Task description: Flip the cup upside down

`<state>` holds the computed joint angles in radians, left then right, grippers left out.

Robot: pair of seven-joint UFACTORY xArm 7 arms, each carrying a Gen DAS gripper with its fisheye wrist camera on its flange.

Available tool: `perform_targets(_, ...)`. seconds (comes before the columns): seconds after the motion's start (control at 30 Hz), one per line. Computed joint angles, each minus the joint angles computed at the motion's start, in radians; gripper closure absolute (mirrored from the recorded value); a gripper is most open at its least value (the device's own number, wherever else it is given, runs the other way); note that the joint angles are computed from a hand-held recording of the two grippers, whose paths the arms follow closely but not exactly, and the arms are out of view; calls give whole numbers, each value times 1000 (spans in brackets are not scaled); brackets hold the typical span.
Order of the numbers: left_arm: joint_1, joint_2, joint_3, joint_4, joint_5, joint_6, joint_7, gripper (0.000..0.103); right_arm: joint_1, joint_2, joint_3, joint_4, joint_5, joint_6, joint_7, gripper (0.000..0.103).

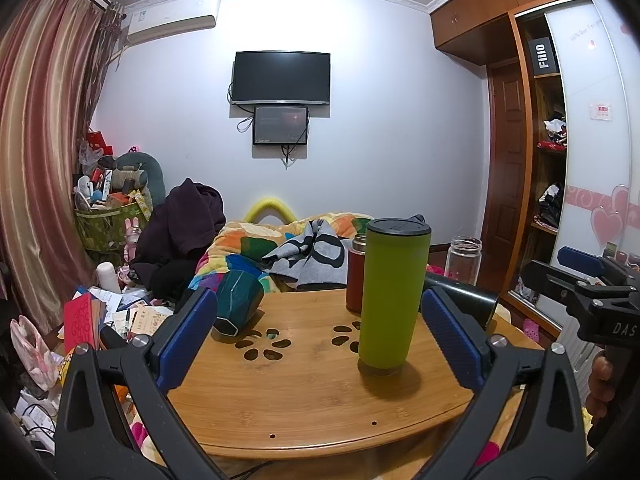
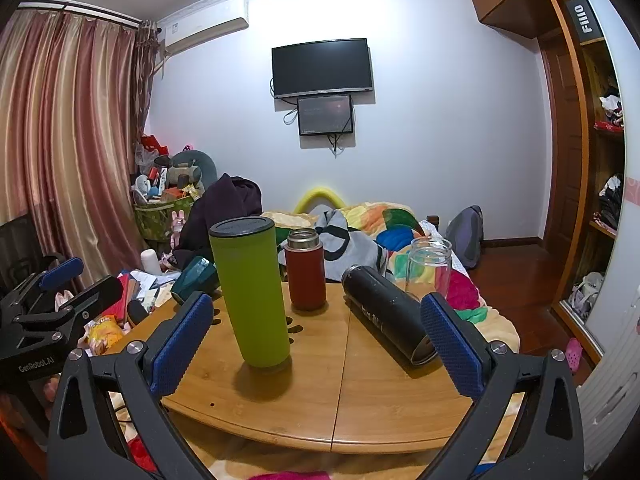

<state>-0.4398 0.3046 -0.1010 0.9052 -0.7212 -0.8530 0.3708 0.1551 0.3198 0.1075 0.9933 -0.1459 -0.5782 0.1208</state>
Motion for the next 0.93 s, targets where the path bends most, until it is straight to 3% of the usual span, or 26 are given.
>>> perform_targets(0.93,13,-17,5,-12,39,54,-67,0,8,-10,2,-3,3,15,1,0)
